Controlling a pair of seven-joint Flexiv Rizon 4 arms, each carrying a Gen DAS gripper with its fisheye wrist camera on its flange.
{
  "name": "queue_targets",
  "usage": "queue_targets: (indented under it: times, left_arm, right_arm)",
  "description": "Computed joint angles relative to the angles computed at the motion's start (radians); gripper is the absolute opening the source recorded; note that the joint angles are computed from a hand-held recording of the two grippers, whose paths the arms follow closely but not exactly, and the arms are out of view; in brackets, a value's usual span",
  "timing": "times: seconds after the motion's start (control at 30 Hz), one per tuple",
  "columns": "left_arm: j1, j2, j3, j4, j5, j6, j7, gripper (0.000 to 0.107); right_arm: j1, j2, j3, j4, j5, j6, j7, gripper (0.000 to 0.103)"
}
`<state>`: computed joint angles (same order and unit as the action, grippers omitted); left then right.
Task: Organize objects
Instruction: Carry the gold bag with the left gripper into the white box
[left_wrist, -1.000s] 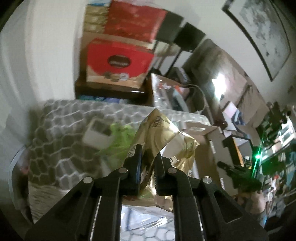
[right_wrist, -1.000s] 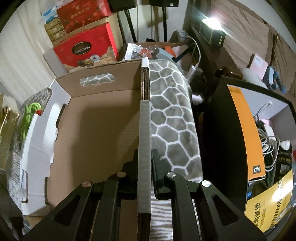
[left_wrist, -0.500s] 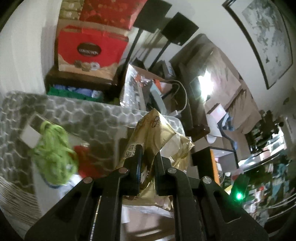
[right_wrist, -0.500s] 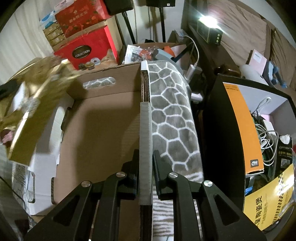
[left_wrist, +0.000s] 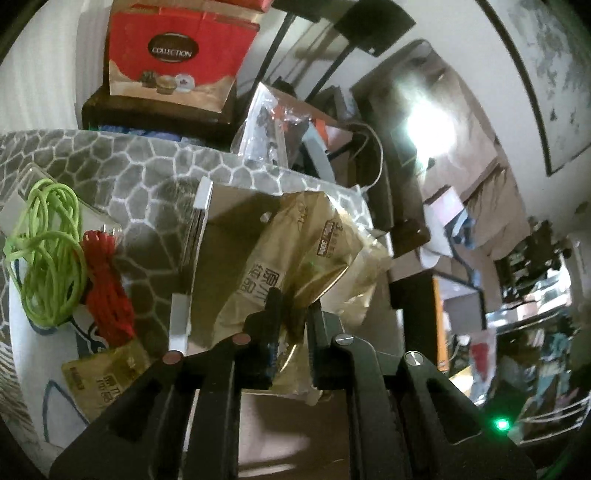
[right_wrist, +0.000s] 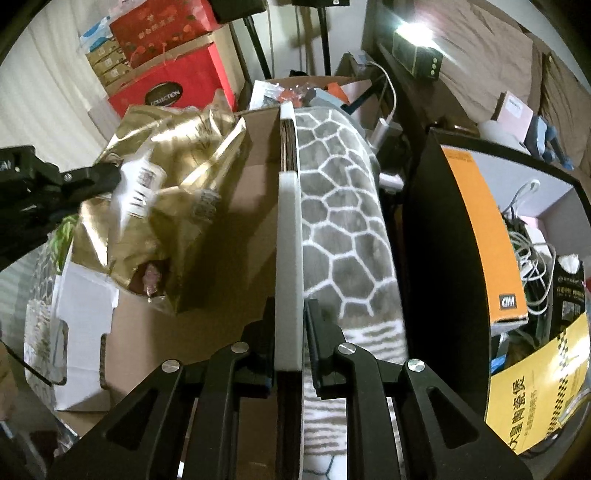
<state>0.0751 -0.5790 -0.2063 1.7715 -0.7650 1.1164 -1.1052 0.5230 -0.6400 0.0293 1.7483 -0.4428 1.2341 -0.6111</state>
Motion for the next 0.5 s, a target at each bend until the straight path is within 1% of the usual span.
queue_targets:
  times: [0.03, 0.07, 0.1, 0.2, 0.23, 0.3, 0.33, 0.4, 0.47, 0.5]
  left_arm:
    - [-0.002, 0.002, 0.006, -0.001, 0.012, -0.009, -0.002, 0.029]
    - [-0.005, 0.004, 0.014, -0.002, 0.027, -0.022, -0.004, 0.046]
    - [-0.008, 0.006, 0.024, -0.005, 0.047, -0.036, -0.008, 0.054]
    - [-0.026, 0.006, 0.054, -0.013, 0.114, -0.046, -0.011, 0.053]
    - [-0.026, 0.006, 0.056, -0.013, 0.128, -0.052, -0.01, 0.051]
    - [-0.026, 0.006, 0.062, -0.019, 0.158, -0.076, -0.002, 0.019]
    - [-0.022, 0.006, 0.058, -0.021, 0.164, -0.087, 0.011, 0.012]
    - [-0.011, 0.008, 0.05, -0.024, 0.159, -0.124, 0.022, 0.005]
    - [0.0, 0.017, 0.045, -0.017, 0.133, -0.152, 0.018, 0.004]
    - [0.013, 0.021, 0.037, -0.015, 0.103, -0.187, 0.008, 0.004]
  right_arm:
    - [0.002, 0.004, 0.001, 0.006, 0.001, -0.001, 0.002, 0.016]
    - [0.004, 0.009, 0.0, 0.012, 0.001, -0.002, 0.005, 0.016]
    - [0.008, 0.015, -0.005, 0.021, -0.004, 0.003, 0.01, 0.016]
    - [0.017, 0.03, -0.01, 0.041, -0.019, 0.002, 0.017, 0.016]
    - [0.018, 0.033, -0.009, 0.045, -0.024, 0.0, 0.015, 0.015]
    - [0.03, 0.039, -0.025, 0.057, -0.048, -0.001, 0.025, 0.011]
    - [0.029, 0.04, -0.025, 0.061, -0.053, 0.005, 0.028, 0.011]
    - [0.027, 0.041, -0.025, 0.066, -0.059, 0.014, 0.033, 0.011]
    - [0.027, 0.043, -0.026, 0.073, -0.063, 0.023, 0.039, 0.011]
    - [0.025, 0.042, -0.025, 0.073, -0.063, 0.024, 0.041, 0.011]
